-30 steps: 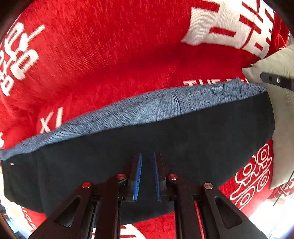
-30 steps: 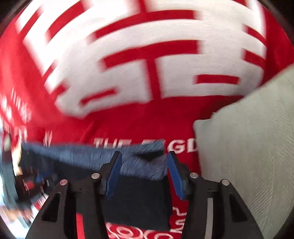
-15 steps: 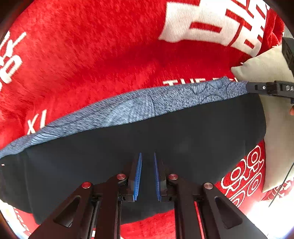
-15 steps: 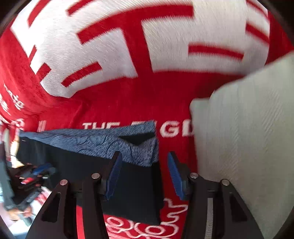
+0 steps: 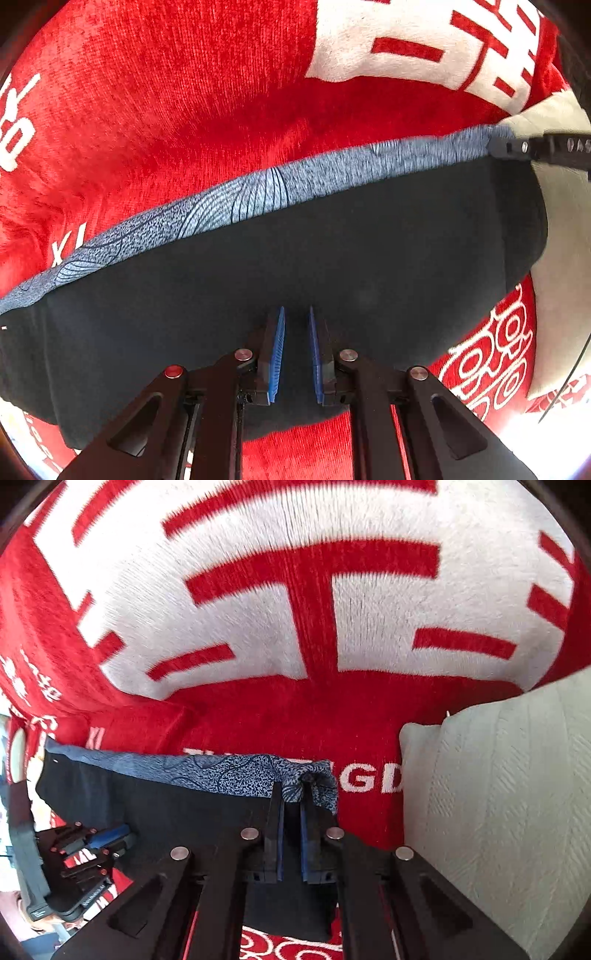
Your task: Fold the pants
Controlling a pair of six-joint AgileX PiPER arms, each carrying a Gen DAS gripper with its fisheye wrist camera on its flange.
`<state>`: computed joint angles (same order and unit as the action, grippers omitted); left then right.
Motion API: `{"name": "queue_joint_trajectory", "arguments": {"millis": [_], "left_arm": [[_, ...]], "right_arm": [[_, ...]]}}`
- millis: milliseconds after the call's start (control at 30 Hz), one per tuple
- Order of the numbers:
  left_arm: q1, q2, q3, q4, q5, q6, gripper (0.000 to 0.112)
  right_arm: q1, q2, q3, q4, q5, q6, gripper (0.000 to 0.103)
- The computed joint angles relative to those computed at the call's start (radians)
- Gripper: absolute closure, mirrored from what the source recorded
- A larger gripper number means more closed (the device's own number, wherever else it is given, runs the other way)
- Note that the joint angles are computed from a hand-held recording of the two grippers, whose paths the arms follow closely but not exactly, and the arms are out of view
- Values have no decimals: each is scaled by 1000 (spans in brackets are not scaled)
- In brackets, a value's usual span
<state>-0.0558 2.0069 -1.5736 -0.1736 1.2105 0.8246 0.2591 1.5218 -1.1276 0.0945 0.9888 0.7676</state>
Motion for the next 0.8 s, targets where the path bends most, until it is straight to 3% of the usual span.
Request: {"name": "queue_joint_trajectory", "arguments": {"millis": [133, 167, 233, 300, 367, 433, 700, 800], "left_arm": [[-20, 9, 37, 12, -48, -31, 97], [-12, 1, 34, 7, -42, -22, 97], [16, 8, -14, 1, -28, -27, 97], [41, 31, -84, -1, 3, -48, 94], [55, 58, -138, 15, -13, -73, 27], [68, 61, -151, 9, -86, -88, 25], [47, 186, -232, 90, -145, -138, 25], [54, 199, -221, 66, -175, -133, 21]], "right_arm": [[-1, 97, 36, 13, 2, -3, 92], [-9, 91, 56, 18, -9, 20, 81], [-2, 33, 81, -26, -21, 114, 70], [60, -39, 56, -158, 34, 257, 69], [121, -75, 19, -233, 77, 326, 69], [161, -81, -10, -236, 66, 344, 69], [210, 231, -145, -62, -116, 205, 69], [199, 257, -87, -95, -164, 192, 73]]}}
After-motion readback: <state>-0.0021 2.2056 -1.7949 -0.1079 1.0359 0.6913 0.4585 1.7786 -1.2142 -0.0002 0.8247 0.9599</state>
